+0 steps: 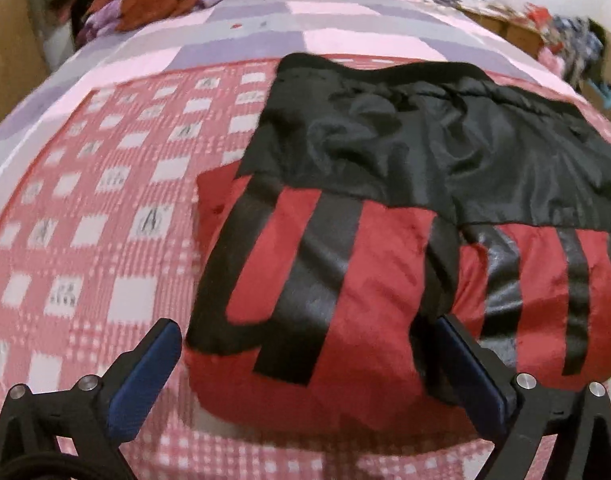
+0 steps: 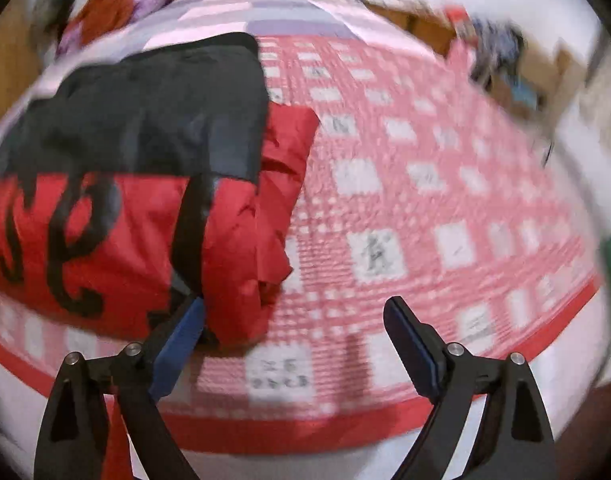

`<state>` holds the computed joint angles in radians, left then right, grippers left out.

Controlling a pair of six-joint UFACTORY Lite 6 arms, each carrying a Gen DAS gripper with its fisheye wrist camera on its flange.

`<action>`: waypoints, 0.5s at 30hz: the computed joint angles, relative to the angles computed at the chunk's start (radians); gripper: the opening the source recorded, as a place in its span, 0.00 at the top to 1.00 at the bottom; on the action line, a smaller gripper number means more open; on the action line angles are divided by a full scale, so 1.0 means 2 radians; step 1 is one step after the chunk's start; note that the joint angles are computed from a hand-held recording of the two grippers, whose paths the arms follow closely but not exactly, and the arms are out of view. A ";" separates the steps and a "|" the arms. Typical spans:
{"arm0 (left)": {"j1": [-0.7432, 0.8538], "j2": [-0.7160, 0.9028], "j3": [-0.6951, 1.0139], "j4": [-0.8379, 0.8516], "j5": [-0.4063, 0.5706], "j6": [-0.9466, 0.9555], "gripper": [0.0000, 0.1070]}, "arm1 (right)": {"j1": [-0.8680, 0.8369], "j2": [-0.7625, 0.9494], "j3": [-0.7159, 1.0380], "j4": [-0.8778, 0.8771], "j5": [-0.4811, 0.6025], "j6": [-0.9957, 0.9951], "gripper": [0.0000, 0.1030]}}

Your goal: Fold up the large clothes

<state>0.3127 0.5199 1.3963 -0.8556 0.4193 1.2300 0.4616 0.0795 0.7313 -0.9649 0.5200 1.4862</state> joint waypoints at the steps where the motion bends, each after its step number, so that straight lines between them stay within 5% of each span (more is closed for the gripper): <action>1: 0.005 -0.002 -0.002 0.007 0.005 -0.017 0.04 | 0.012 0.011 0.008 0.004 0.011 -0.006 0.11; 7: 0.029 -0.018 0.008 0.068 0.011 -0.080 0.05 | -0.009 -0.031 -0.023 0.028 -0.003 0.002 0.11; 15: 0.088 0.082 0.167 0.101 0.132 -0.174 0.05 | 0.035 -0.114 -0.051 0.067 0.028 -0.031 0.11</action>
